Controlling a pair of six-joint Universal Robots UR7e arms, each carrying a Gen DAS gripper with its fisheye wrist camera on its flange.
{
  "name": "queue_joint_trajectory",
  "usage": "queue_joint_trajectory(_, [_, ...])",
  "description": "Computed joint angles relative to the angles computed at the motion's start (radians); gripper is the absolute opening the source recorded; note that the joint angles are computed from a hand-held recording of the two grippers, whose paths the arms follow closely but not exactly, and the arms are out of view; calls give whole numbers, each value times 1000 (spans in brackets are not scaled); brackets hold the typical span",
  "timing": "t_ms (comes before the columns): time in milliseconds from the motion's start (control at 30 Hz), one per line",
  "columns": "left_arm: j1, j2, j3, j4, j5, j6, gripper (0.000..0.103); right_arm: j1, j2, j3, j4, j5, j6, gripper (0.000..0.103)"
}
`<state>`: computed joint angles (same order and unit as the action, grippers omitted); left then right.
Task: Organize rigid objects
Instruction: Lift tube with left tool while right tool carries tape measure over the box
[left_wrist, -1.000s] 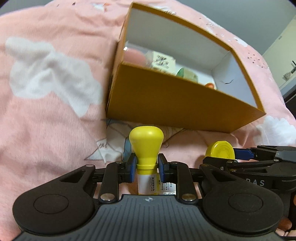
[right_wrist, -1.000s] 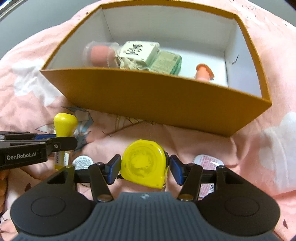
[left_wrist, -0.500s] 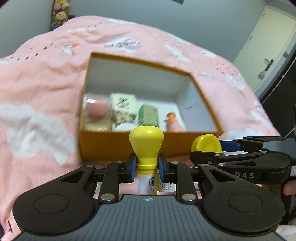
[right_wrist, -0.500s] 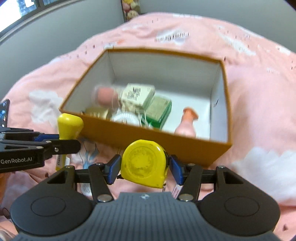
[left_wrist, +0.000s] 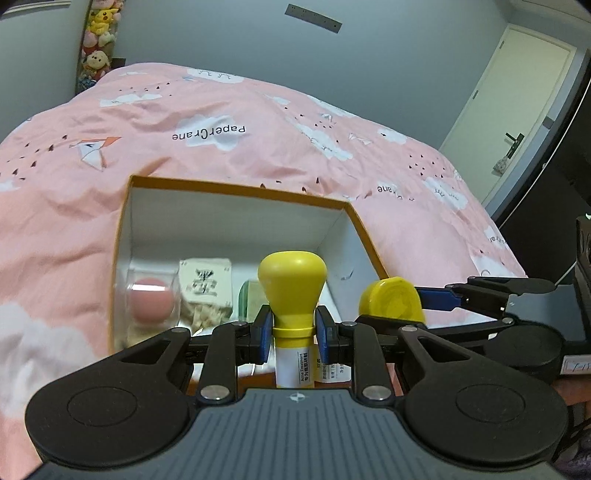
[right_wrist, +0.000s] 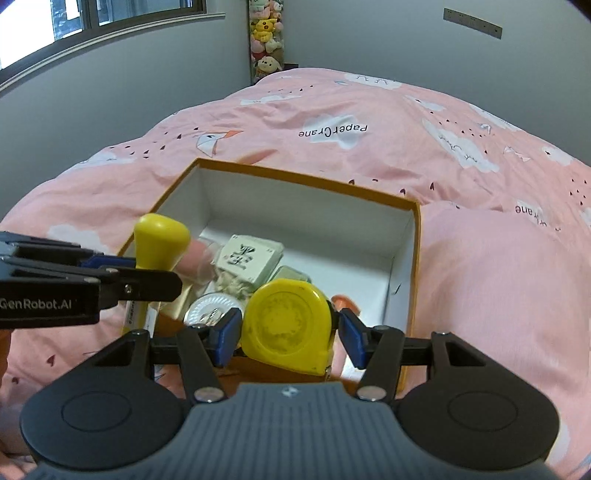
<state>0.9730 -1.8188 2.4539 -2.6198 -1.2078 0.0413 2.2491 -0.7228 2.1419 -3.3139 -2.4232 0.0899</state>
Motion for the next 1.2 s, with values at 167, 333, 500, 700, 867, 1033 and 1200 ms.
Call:
queue_joint_trajectory(167, [40,129,-45,-75,-22,16,27,-50,12,-39,13,-6,-94,57])
queue_joint_trajectory(333, [74,248,-94,-121,-37,29,27,-97,25,-66,32,-8,-175,57])
queue_joint_trajectory(500, [100,347,-141,-148,-26,50,27,-144,43,-88,7,12,-284,57])
queue_joint_trajectory(700, [109,430,-175,-171,-7,63,27,-177,84,-139,11,-14,-396,57])
queue_joint_trajectory(867, [115,478,-197,-197,-1,74,27,-201,119,-180,10,-36,-452,57])
queue_joint_trajectory(1033, [127,518,-218,-211,-5,71,27,-222,153,-211,-16,-49,-529,57])
queue_joint_trajectory(1200, [135,560,-245,-193,6,66,27,-238,173,-228,-25,-56,-582,57])
